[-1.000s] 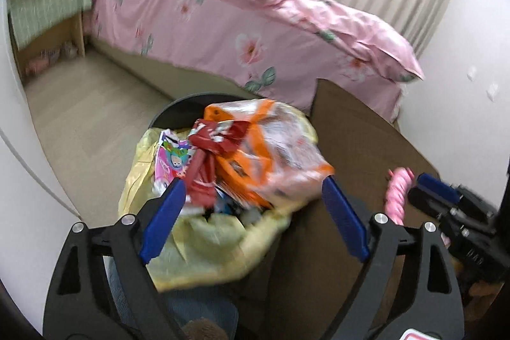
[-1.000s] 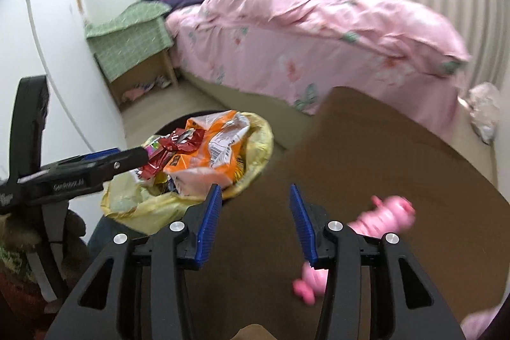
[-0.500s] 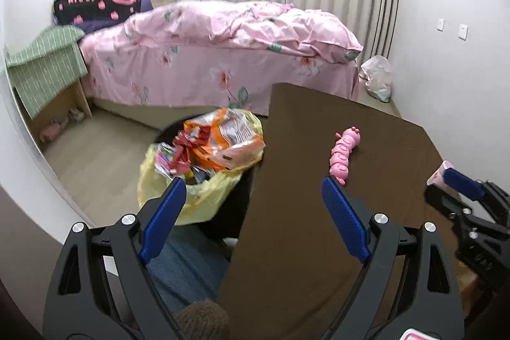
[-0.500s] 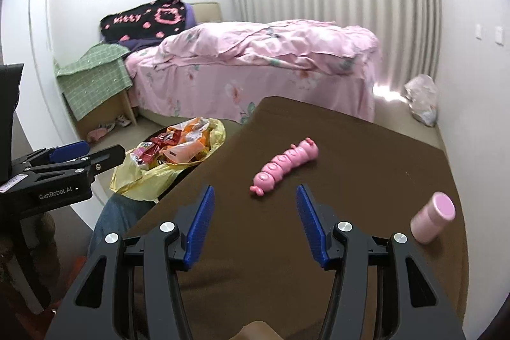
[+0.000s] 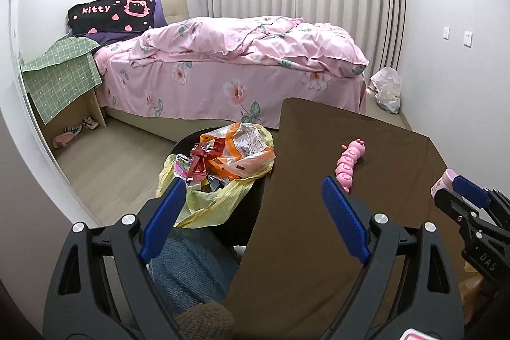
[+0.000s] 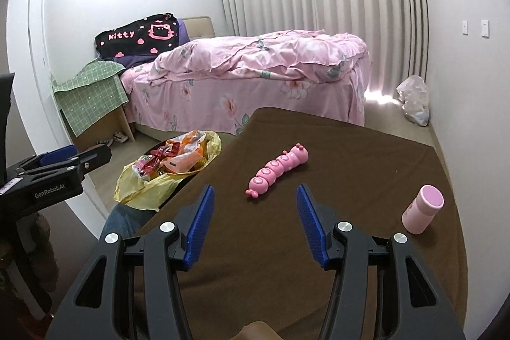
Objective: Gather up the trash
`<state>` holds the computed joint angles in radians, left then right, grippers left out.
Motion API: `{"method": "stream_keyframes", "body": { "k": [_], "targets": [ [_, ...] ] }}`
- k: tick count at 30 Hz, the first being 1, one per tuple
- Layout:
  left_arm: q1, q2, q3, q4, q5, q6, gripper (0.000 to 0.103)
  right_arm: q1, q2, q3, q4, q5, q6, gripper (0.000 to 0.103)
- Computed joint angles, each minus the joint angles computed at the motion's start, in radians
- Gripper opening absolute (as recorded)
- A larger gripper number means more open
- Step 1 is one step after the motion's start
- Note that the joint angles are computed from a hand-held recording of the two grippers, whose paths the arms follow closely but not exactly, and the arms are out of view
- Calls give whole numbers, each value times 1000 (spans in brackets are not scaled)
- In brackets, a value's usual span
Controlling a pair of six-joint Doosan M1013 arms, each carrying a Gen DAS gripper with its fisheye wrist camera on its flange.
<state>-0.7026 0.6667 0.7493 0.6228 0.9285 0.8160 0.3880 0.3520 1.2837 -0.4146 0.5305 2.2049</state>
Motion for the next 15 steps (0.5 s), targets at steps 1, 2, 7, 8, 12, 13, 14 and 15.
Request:
{"method": "stream_keyframes", "body": {
  "k": [1,2,7,8,12,13,14,15],
  "targets": [
    [0,0,0,-2,0,2,83,-2,1,-1,6,-1,-5,50],
    [0,2,-4,-3,1,5,83,-2,1,-1,8,0,-7,50],
    [-3,4,-6,-4,4,8,83,-1,2,-2,-2,0,2,50],
    [-4,4,-5,-5,3,8,83,-1,2,-1,-3,-1,3,50],
    [-3,4,-3,-12,3,14,83,-1,1,0,-1,1,1,50],
    [-3,4,-3,-14,3,16,83,-2,1,1,2,2,-1,50],
    [-2,2,-1,-17,1,19,83,-2,1,0,6,4,-5,50],
    [-2,2,0,-17,1,18,83,-2,1,0,8,6,-8,50]
  ]
}}
